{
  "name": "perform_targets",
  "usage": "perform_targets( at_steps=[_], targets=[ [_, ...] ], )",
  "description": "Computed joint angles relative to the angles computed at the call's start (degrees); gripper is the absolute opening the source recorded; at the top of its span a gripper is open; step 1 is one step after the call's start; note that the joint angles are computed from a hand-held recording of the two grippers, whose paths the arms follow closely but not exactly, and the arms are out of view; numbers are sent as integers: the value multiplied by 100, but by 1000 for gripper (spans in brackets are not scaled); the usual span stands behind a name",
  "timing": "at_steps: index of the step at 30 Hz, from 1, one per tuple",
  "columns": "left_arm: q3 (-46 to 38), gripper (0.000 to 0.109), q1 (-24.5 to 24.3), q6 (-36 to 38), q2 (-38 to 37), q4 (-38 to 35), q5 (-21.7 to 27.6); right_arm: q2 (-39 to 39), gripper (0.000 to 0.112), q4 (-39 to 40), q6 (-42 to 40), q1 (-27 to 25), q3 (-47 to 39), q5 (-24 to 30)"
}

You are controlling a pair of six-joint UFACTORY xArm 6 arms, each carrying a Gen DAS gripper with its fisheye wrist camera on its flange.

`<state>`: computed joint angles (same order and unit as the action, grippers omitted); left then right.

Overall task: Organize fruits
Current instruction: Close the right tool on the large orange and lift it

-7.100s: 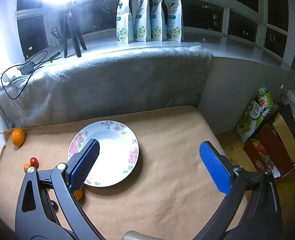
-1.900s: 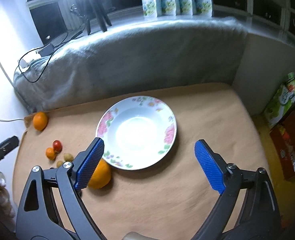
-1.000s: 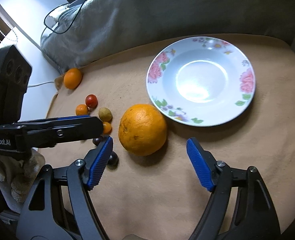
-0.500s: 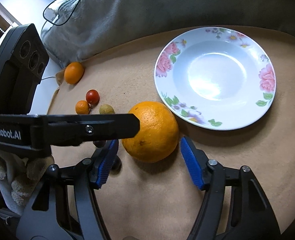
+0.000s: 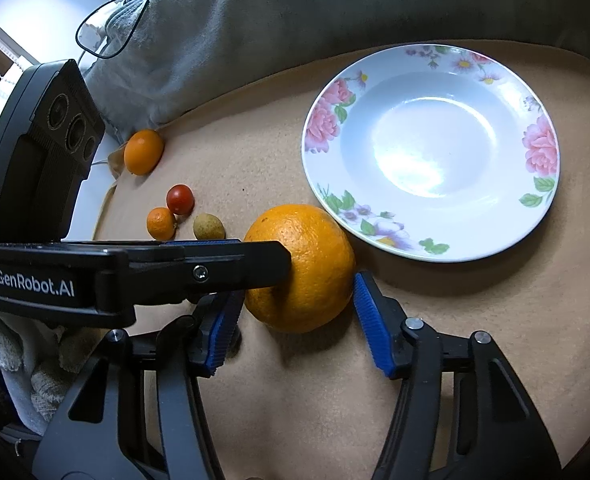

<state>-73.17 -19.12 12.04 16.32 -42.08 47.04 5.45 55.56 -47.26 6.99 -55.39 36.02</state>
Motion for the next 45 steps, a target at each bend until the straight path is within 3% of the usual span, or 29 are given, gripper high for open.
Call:
perform_targets(
  at_steps=[14,21,24,28,35,45],
  targets=[
    [342,55,-204,25,-368,368,-420,-185,52,-29,-42,94,167,-202],
    [307,50,-109,116,-289,126,-361,-212,52,-64,-21,129,218,-308],
    [267,50,-85,95,-242,115,-300,-207,54,-161,99,183,231,-383],
    [194,50,-70,86,-172,80,-237,-114,66,-259,242,186,208,-439],
    [-3,64,17,183,45,-86,12,64,68,114,-64,135,83,-280],
    [-193,70,126,336,268,-466,360,111,67,533,-401,92,83,-160]
  ],
)
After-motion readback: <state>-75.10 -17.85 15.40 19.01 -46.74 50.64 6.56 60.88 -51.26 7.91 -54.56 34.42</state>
